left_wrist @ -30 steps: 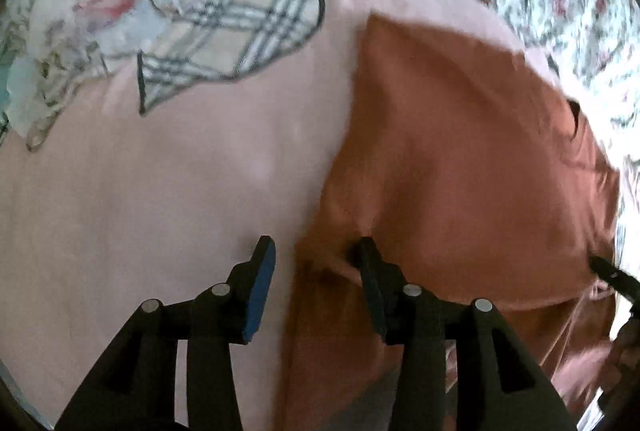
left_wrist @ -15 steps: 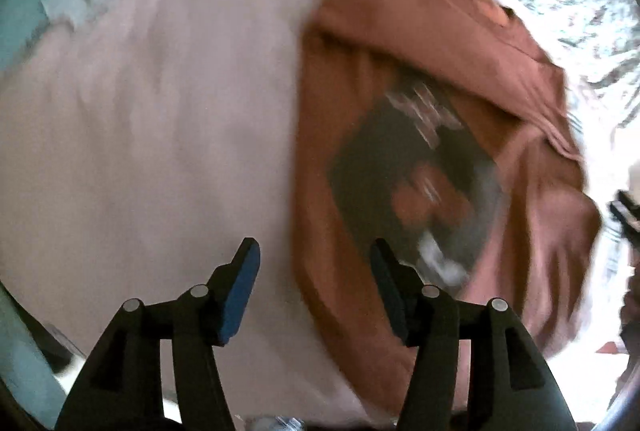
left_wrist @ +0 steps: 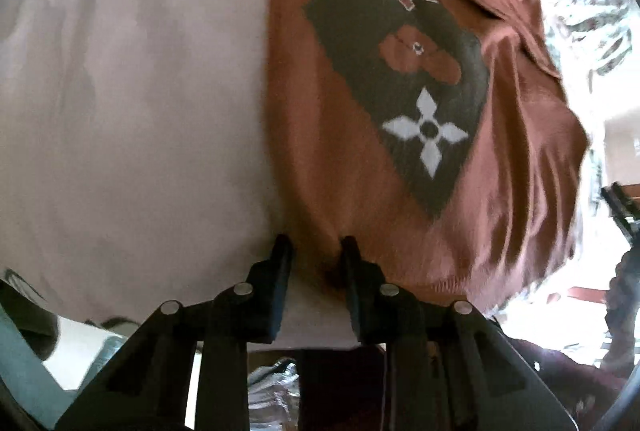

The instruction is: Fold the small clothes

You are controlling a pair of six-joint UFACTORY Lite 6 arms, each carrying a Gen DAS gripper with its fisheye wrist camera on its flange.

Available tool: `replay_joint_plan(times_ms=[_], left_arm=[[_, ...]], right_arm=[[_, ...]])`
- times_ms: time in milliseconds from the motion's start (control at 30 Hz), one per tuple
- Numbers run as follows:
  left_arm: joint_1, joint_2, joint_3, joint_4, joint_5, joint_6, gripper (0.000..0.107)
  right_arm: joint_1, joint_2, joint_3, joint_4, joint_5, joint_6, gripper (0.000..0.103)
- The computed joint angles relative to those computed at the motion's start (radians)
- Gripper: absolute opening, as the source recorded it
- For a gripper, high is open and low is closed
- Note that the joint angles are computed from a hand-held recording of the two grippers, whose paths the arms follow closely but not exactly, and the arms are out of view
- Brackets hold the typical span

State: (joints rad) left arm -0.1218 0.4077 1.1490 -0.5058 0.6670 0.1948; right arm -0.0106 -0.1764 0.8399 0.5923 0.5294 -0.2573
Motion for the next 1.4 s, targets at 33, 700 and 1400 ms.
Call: replay_joint_plan(times_ms=[33,700,1400], left_arm=[[0.016,-0.008,-0.013,-0.03,0.003,0.028,0.029],[-0.058,0.088,0.072,-0.056,0.066,0.138,0.041],[-0.005,0.028,-0.086,-0.31,0.02,0.479,0.028]], right_arm=[[-0.013,-0.024,-0.028,-0.01,0.005,0.004,0.061],[-0.114,0.062,-0.153,0.203,0.07,-0.3,0.061],[-0.399,-0.116,-0.445,0.466,0.266,-0.632,0.012]])
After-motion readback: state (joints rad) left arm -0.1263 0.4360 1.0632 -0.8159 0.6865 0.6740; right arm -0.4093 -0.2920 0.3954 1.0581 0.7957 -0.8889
